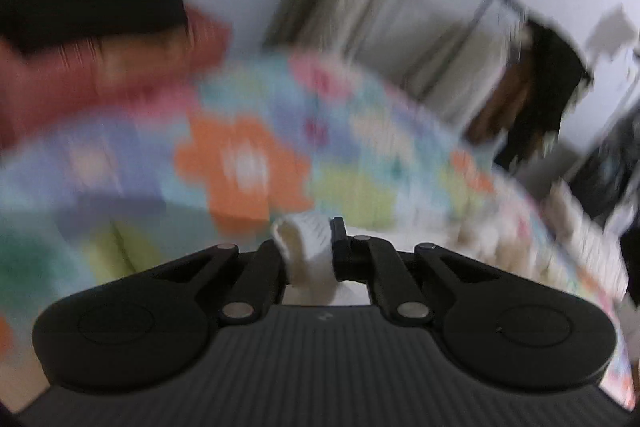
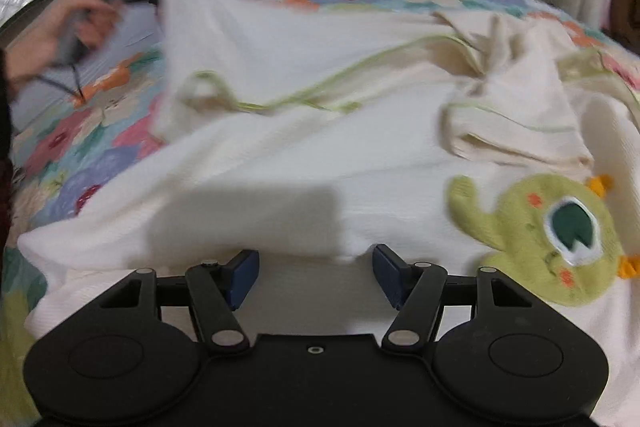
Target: Fold clothes
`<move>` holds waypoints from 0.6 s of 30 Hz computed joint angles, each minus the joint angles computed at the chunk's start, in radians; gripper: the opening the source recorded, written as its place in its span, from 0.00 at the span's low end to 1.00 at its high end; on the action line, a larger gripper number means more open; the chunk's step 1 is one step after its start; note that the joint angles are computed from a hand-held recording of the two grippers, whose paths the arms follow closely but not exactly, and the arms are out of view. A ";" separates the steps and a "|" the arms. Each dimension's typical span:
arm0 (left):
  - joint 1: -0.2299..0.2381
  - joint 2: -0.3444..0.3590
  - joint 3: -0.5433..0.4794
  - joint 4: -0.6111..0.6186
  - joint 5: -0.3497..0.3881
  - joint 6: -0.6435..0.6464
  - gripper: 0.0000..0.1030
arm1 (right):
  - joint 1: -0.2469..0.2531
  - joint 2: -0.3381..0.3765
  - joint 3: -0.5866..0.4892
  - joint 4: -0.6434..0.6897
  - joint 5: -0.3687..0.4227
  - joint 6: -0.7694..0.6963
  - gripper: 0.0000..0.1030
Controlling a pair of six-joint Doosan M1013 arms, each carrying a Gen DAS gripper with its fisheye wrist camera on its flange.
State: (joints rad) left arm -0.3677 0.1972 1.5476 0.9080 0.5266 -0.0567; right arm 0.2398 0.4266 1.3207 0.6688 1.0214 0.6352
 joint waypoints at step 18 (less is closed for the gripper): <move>-0.093 -0.029 0.094 -0.547 0.120 0.441 0.49 | 0.026 -0.059 0.084 -0.109 -0.099 -0.035 0.86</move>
State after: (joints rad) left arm -0.4602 0.1686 1.6413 0.3605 0.6464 0.3845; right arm 0.2659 0.3678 1.4046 0.5593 0.9228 0.5998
